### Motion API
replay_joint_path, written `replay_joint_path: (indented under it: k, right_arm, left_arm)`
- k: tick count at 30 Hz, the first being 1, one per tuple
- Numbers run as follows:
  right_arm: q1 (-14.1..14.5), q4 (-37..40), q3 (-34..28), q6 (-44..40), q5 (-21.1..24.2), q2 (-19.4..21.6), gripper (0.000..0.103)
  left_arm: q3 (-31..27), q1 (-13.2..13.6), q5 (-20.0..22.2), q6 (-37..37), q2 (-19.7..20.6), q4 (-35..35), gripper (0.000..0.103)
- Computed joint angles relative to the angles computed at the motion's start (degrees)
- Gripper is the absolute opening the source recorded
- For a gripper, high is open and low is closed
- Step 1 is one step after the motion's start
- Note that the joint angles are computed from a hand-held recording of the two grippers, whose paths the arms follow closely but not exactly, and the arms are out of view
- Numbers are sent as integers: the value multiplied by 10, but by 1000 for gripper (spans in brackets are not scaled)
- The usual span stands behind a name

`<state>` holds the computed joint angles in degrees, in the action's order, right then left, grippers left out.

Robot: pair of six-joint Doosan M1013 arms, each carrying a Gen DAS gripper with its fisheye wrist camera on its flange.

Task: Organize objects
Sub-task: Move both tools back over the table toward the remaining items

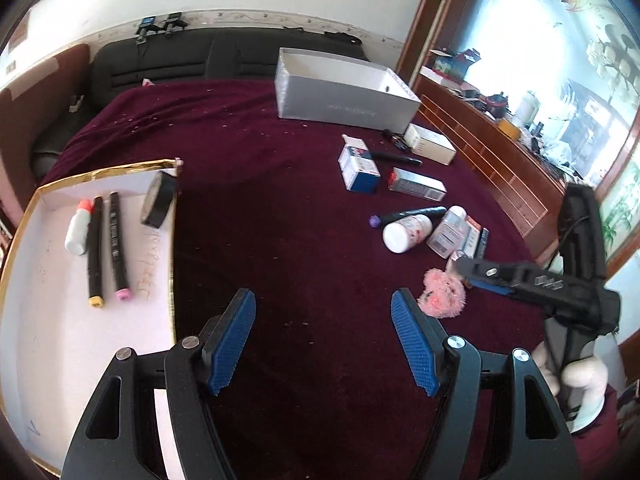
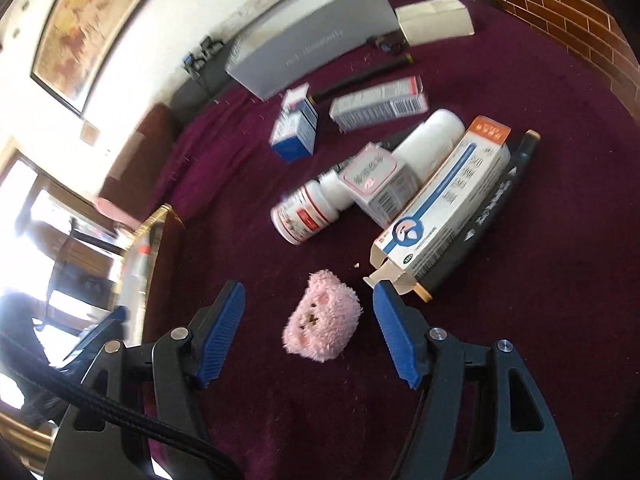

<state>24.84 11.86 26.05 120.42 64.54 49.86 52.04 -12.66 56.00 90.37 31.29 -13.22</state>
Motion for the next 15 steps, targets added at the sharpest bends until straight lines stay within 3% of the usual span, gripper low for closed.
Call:
replay_joint_path:
  k: [2, 5, 10, 15]
  right_arm:
    - [-1, 29, -8, -17, 4, 9, 66]
    - [-9, 163, 15, -100, -27, 6, 67]
    - [-7, 111, 55, -96, -70, -18, 66]
    - [-17, 153, 134, -122, -128, -50, 66]
  left_arm:
    - [-1, 1, -1, -11, -1, 6, 64]
    - [-3, 3, 2, -16, 0, 15, 64]
    - [-38, -8, 5, 20, 22, 28, 64]
    - [-112, -30, 32, 113, 75, 6, 64]
